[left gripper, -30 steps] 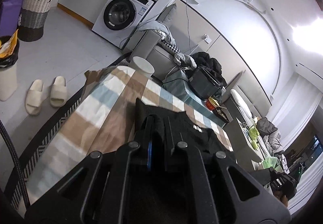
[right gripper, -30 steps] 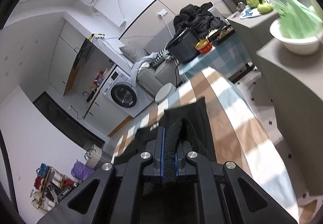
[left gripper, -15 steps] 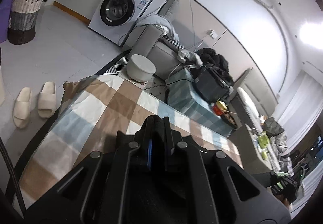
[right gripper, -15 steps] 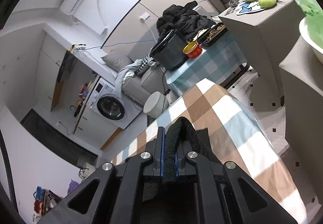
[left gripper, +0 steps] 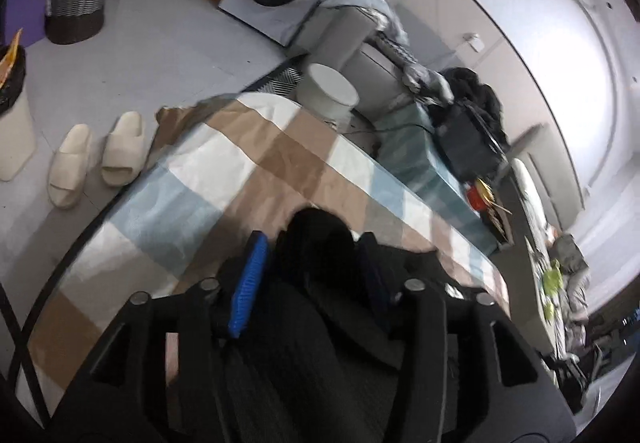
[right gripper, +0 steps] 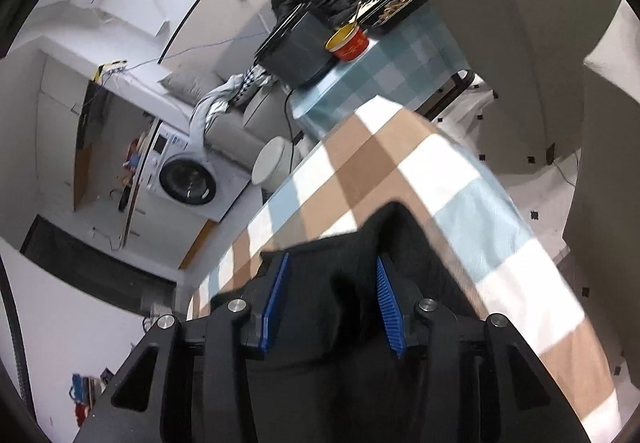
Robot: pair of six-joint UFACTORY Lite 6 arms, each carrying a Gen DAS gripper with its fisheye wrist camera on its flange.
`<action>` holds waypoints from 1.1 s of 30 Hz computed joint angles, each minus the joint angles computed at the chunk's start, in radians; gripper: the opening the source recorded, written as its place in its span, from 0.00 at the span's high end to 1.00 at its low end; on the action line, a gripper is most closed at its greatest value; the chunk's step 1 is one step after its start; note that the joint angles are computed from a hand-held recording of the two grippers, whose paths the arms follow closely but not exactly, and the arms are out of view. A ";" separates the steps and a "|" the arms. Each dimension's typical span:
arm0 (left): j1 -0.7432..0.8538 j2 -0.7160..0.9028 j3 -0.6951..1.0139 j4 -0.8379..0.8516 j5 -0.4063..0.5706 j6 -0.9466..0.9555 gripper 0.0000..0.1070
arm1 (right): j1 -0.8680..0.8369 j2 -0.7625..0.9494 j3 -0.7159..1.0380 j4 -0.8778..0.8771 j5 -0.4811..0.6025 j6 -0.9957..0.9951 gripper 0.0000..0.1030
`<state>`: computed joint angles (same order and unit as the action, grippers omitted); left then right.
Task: Fold small clothes
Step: 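Lower the held hem onto the sweater and open both tools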
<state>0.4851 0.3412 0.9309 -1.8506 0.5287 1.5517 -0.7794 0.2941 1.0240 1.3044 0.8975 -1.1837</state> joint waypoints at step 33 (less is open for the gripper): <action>-0.189 -0.089 -0.151 -0.086 0.049 0.102 0.53 | 0.216 0.072 0.030 0.037 -0.065 -0.035 0.48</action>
